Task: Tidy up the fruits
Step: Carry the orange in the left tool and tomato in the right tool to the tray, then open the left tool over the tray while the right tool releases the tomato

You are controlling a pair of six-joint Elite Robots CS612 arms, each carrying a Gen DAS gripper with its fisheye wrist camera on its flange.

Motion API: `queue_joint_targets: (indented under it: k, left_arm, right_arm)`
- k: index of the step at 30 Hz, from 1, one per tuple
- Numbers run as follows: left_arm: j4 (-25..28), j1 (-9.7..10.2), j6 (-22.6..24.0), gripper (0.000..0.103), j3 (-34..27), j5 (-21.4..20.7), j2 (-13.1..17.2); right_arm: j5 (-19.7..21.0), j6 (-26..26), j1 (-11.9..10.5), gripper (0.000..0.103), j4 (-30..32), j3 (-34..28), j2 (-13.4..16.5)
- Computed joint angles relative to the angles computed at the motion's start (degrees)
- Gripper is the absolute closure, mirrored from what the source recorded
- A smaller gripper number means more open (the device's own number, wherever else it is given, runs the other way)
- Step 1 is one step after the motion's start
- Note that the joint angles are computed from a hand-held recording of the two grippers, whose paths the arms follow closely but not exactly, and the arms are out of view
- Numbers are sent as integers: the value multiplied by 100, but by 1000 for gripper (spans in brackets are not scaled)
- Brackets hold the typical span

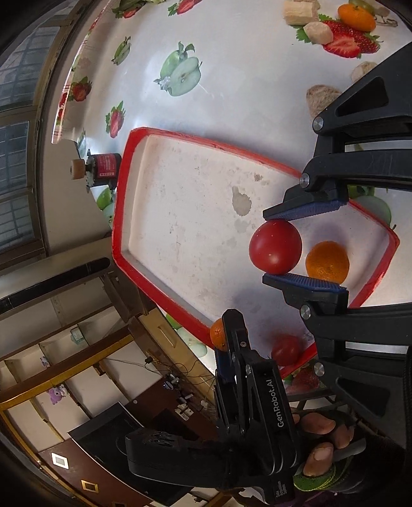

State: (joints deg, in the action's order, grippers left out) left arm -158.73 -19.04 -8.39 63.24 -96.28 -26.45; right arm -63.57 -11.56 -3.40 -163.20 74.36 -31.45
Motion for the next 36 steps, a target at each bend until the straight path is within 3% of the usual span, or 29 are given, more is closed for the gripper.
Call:
queue_joint_targets:
  k: [12,14,16,19,27,36]
  left_arm:
    - [77,-13,70,69,-104,70,105]
    - [121,-21,52,68,-101,126,93]
    - [186,-19,-22,53,-93,156,73]
    - [38,-10,-161,51,2,182,17]
    - [-205,-56,-345,51,251,251,-157]
    - [-398,-216,-193,51,559,217,-361]
  right_arm:
    - [-445,-345,123,69,452,-395,243]
    - [-514,-438,143,64,457,-386,237]
    - [-488,-496,146,57,415,-325,208]
    - [-514,-575,146,43,315,-235,151]
    - [-448,-511,19,43,-280,311,-164]
    - [-425,-244,-213,43,-851,950,-506]
